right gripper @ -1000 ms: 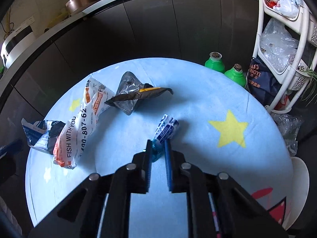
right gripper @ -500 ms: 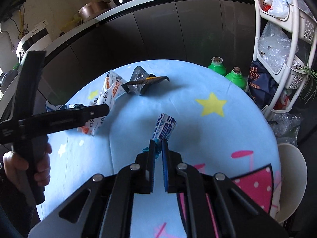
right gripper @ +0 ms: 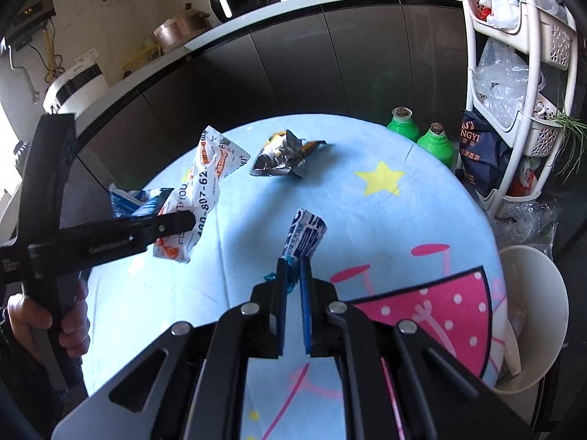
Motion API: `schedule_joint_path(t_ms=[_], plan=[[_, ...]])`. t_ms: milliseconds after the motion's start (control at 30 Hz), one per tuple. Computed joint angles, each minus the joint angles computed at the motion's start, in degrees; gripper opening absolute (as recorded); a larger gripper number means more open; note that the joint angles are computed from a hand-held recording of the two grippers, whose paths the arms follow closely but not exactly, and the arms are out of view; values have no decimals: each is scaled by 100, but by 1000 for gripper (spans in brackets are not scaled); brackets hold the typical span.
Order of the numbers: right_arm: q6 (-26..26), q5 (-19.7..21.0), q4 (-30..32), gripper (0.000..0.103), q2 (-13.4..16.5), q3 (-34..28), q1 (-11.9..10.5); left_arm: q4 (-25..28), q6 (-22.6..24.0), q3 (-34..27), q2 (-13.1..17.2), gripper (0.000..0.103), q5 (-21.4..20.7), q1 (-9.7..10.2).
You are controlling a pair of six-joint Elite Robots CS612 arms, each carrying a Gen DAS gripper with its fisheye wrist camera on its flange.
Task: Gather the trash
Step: 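Carry the white bag and blue-white packet to the bucket and lower them in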
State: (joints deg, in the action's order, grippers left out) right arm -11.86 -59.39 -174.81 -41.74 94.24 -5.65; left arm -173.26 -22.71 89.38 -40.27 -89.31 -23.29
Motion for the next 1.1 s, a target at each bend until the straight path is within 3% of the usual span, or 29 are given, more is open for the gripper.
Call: schedule_joint_path(t_ms=[267,567,1100], plan=[[126,397,-569,8,-323,490,-241,-713,18,562,-405,26,-140,-224],[476,597,-1289,8,-651,1042,-638,-1053,388,588,-558,26,-296,-565],[852,224,-1698,8,-689,1382,-1318,-671,742,-266,-93,26,-1046,-984]])
